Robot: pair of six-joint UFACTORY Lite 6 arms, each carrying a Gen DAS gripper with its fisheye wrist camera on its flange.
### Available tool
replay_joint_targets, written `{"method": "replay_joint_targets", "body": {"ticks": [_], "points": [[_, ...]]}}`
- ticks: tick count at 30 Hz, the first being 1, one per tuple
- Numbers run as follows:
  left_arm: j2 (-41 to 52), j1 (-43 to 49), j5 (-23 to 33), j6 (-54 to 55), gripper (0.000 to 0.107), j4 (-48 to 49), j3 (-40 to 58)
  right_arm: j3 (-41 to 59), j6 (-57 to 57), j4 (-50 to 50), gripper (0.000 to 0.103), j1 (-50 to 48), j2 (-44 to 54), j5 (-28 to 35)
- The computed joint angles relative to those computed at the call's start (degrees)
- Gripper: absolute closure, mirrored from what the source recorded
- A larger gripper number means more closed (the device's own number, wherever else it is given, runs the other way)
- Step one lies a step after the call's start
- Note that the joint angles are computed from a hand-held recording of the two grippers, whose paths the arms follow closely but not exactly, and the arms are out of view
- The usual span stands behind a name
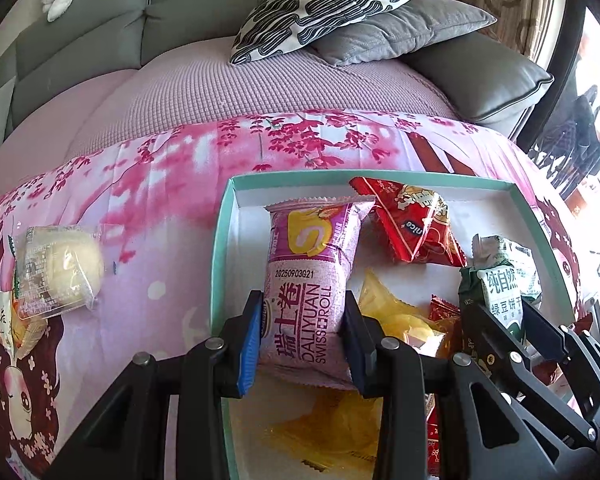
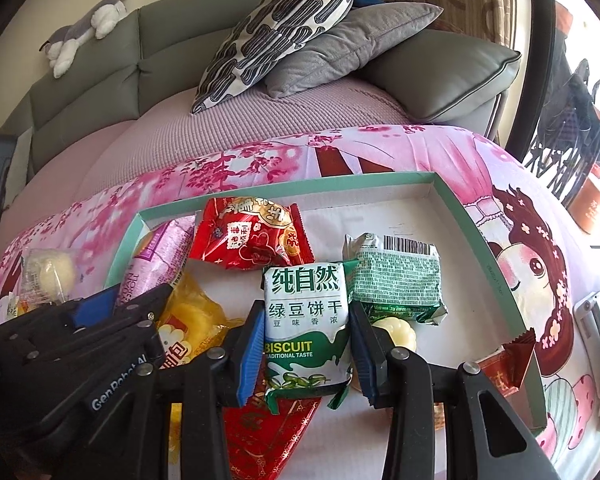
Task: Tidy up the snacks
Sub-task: 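Lower the Swiss roll bag into the tray with the left gripper while the right gripper lowers the biscuit box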
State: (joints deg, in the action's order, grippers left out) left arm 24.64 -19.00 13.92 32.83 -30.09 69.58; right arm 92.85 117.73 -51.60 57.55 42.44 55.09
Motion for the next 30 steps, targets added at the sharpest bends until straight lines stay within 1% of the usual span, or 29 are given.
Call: {"method": "replay_joint_targets", "body": {"ticks": [7,10,12,14,19,21,30], "points": [[-1.76,0.01,1.15,-0.8,0.065,-0.2,-0.91,-1.35,0.79,-0.05,0.06,-0.07,-1.12,-0.52],[-3.02,-0.03,1.16,-1.24,0.062,0.12,-1.92,-1.93,1.1,-0.22,0.06,0.18,-1.82,-0.04],[-3.74,0.09,1.21,-1.97,0.057,0.57,-2.47,-1.99,0.99,-0.33,0.06,0.27,-2.06,0.44],[-4.44,0.26,1.42,-2.71,0.056,1.08,-2.93,-1.74,0.6,-0.18,0.057,0.42,-2.17,1.14],[-6.28,0.76,1.63,-2.32,0.052,0.73,-4.1,-0.49,-0.89,0.68,0.045,1.0,-1.94,4.55],[-7.27,1.0,1.72,-1.2,0.048,-0.27,-4.88,-0.68,-0.91,0.91,0.043,1.16,-2.24,5.29],[-12.39,2.71,2.13,2.34,0.048,-3.23,-8.58,-1.98,0.88,0.21,0.043,2.11,-3.58,6.07]]}}
